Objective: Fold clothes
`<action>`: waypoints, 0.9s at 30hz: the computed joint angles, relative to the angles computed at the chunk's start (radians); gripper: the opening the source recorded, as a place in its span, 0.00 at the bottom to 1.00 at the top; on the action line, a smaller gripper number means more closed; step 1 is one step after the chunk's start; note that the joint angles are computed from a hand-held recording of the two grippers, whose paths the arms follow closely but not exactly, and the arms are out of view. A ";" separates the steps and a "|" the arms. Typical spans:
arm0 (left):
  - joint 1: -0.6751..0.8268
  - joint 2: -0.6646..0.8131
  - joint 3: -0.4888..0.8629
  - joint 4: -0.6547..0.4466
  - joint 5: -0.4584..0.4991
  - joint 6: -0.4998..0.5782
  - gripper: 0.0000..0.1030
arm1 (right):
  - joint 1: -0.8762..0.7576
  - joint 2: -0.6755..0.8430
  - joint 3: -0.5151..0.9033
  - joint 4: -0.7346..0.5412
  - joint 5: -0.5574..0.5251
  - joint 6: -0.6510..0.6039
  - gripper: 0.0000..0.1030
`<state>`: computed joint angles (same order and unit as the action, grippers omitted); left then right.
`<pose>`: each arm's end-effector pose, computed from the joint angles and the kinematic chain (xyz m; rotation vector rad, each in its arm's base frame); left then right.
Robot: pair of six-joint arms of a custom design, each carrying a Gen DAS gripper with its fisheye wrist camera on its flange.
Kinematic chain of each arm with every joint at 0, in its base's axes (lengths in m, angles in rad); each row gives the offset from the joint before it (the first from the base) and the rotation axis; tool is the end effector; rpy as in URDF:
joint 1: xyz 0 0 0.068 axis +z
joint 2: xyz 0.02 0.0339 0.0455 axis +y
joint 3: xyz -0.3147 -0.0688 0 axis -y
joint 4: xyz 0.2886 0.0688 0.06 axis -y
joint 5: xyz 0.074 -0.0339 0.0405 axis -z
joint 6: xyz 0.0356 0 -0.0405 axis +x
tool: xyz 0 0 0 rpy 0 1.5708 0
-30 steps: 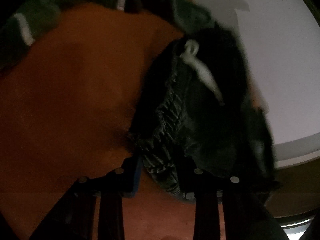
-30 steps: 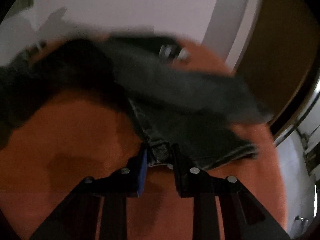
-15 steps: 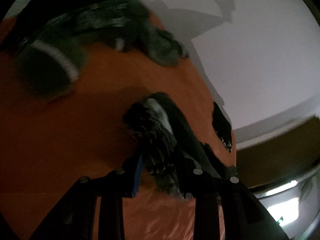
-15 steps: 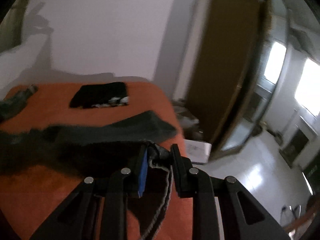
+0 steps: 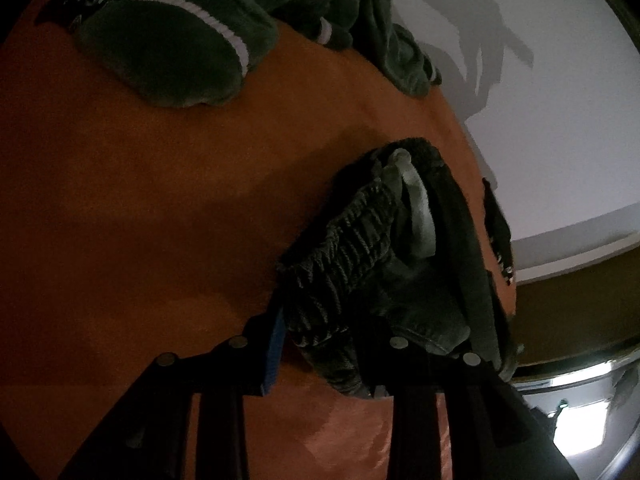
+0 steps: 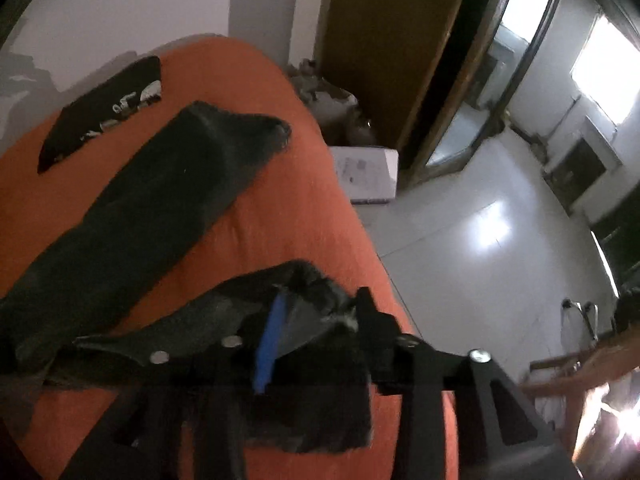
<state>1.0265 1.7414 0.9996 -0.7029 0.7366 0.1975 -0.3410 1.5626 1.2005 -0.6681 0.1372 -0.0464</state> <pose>0.1962 0.2779 0.1733 -0.9622 2.3398 -0.7071 0.3422 -0.1266 0.2884 0.4338 2.5837 -0.3163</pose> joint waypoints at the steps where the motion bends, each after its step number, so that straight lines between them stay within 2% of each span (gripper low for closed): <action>1: -0.005 -0.004 -0.005 0.005 -0.009 0.001 0.33 | 0.038 -0.051 -0.025 0.013 0.008 -0.003 0.56; 2: -0.008 -0.005 -0.006 0.007 -0.027 0.006 0.34 | 0.074 -0.095 -0.044 0.023 0.019 -0.008 0.62; 4: -0.021 -0.010 -0.017 0.027 -0.060 0.000 0.37 | 0.175 -0.180 -0.080 0.033 0.062 -0.025 0.80; 6: -0.037 -0.022 -0.048 0.079 -0.086 -0.037 0.39 | 0.315 -0.240 -0.105 0.022 0.108 -0.019 0.82; 8: -0.049 -0.041 -0.089 0.152 -0.096 -0.107 0.43 | 0.437 -0.218 -0.093 0.000 0.083 0.010 0.82; 9: -0.049 -0.044 -0.105 0.179 -0.084 -0.140 0.49 | 0.496 -0.201 -0.085 -0.003 0.068 0.023 0.82; 10: -0.051 -0.040 -0.120 0.207 -0.063 -0.175 0.55 | 0.558 -0.174 -0.074 0.000 0.051 0.036 0.82; 12: -0.053 -0.031 -0.130 0.242 -0.048 -0.214 0.58 | 0.680 -0.071 0.001 -0.032 0.010 0.052 0.82; 13: -0.054 -0.028 -0.134 0.260 -0.044 -0.232 0.58 | 0.733 -0.010 0.057 -0.062 -0.030 0.057 0.77; 14: -0.050 -0.028 -0.140 0.283 -0.044 -0.252 0.56 | 0.772 0.034 0.101 -0.085 -0.061 0.060 0.75; 15: -0.046 -0.035 -0.151 0.309 -0.046 -0.272 0.45 | 0.822 0.086 0.162 -0.117 -0.090 0.056 0.73; 16: -0.043 -0.041 -0.162 0.336 -0.048 -0.292 0.45 | 0.879 0.141 0.228 -0.145 -0.108 0.043 0.73; 21: -0.056 -0.064 -0.200 0.403 -0.081 -0.338 0.44 | 1.038 0.340 0.425 -0.140 -0.058 -0.028 0.73; 24: -0.058 -0.037 -0.179 0.382 -0.071 -0.332 0.44 | 1.081 0.493 0.545 -0.140 0.022 -0.053 0.73; 27: -0.060 -0.013 -0.153 0.356 -0.059 -0.330 0.45 | 1.088 0.613 0.634 -0.178 0.055 -0.036 0.73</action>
